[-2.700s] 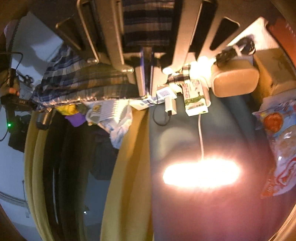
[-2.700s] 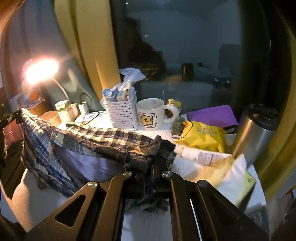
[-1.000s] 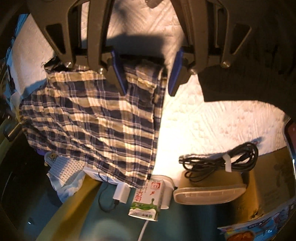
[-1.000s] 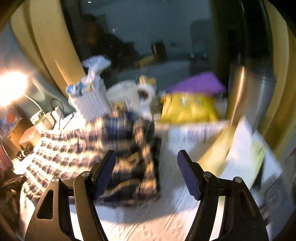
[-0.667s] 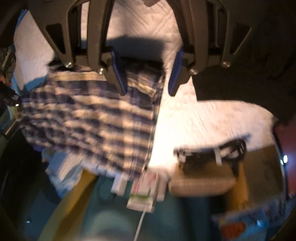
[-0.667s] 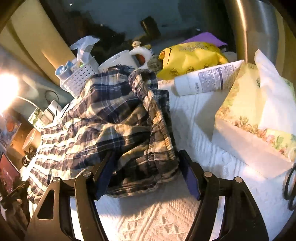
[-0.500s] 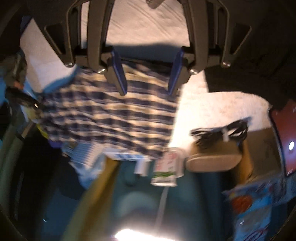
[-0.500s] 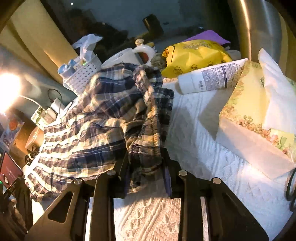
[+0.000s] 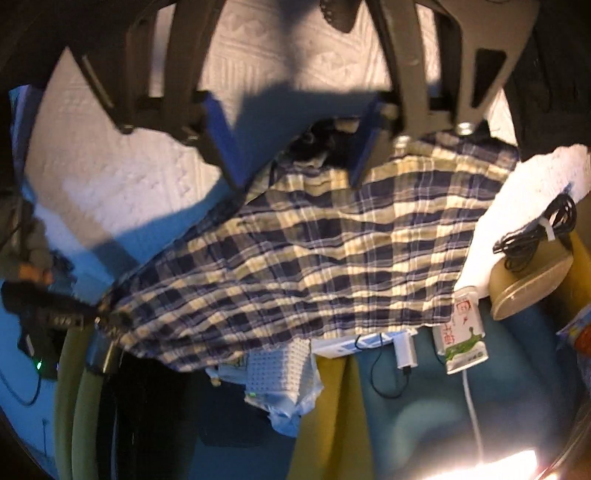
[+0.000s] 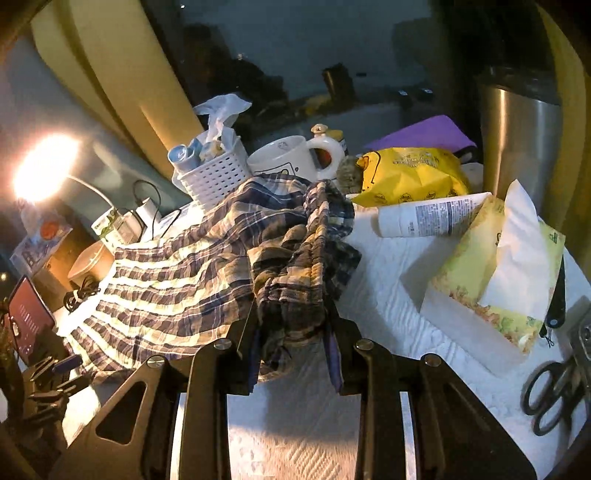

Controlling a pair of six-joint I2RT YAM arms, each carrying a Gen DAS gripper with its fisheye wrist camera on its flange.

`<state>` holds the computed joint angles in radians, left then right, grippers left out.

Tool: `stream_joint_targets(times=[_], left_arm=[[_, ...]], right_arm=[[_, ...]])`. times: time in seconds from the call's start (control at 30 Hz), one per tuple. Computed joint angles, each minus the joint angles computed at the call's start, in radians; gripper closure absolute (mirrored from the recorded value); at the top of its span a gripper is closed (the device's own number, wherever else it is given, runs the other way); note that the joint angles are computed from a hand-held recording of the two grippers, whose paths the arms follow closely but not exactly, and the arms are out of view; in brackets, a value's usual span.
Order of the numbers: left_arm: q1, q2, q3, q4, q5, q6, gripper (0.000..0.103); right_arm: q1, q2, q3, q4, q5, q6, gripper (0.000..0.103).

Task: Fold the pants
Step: 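Grasp the pants edge with the left gripper while the right gripper holds the waistband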

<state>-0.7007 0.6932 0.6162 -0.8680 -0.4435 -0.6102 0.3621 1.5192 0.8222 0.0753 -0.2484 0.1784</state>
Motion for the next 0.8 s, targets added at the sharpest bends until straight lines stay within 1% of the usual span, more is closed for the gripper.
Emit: stream_joint_targets(times=[0.07,0.13,0.17,0.2,0.27,0.3,0.33,0.4,0.43,0.5,0.57,0.63,0.67,0.73,0.77,0.8], left_arm=[[0.026,0.049,-0.013,0.020,0.004,0.022,0.034],[0.072,0.144,-0.013,0.026,0.016,0.046,0.034],[0.103,0.146,-0.025,0.034,0.044,0.064,0.033],[0.145,0.098,-0.047,0.058,0.080,0.080,0.034],[0.185,0.071,-0.064,0.069,0.119,0.108,0.037],[0.175,0.059,-0.068,0.071,0.110,0.119,0.057],[0.166,0.060,-0.064,0.064,0.100,0.122,0.066],[0.152,0.049,-0.056,0.047,0.097,0.111,0.087],[0.135,0.043,-0.052,0.034,0.087,0.095,0.089],[0.076,0.032,-0.036,-0.004,0.054,0.032,0.092],[-0.007,0.032,-0.019,-0.042,0.010,-0.060,0.092],[-0.130,0.045,0.006,-0.103,-0.050,-0.201,0.092],[-0.164,0.050,0.013,-0.120,-0.063,-0.248,0.092],[-0.262,0.074,0.032,-0.158,-0.095,-0.387,0.092],[-0.289,0.087,0.040,-0.167,-0.100,-0.424,0.092],[-0.345,0.111,0.050,-0.184,-0.115,-0.494,0.092]], right_arm=[[-0.003,0.005,0.000,0.002,-0.006,0.004,0.072],[-0.004,0.005,-0.001,0.005,-0.009,0.002,0.072],[-0.003,0.004,-0.002,0.005,-0.008,0.002,0.072],[-0.004,0.005,-0.002,0.006,-0.008,-0.003,0.072],[-0.007,0.011,-0.003,0.011,-0.012,-0.006,0.072],[-0.010,0.013,-0.004,0.014,-0.017,-0.006,0.072],[-0.012,0.017,-0.003,0.017,-0.020,-0.008,0.072],[-0.014,0.022,-0.001,0.022,-0.024,-0.011,0.072],[-0.015,0.025,0.000,0.025,-0.023,-0.014,0.072],[-0.014,0.034,0.008,0.029,-0.015,-0.025,0.072],[-0.017,0.049,0.025,0.023,-0.005,-0.041,0.072],[-0.029,0.052,0.035,0.019,-0.013,-0.055,0.072],[-0.036,0.053,0.043,0.012,-0.018,-0.065,0.072],[-0.047,0.052,0.058,-0.004,-0.027,-0.084,0.072],[-0.054,0.052,0.064,-0.013,-0.031,-0.096,0.072],[-0.061,0.051,0.069,-0.020,-0.035,-0.107,0.072]])
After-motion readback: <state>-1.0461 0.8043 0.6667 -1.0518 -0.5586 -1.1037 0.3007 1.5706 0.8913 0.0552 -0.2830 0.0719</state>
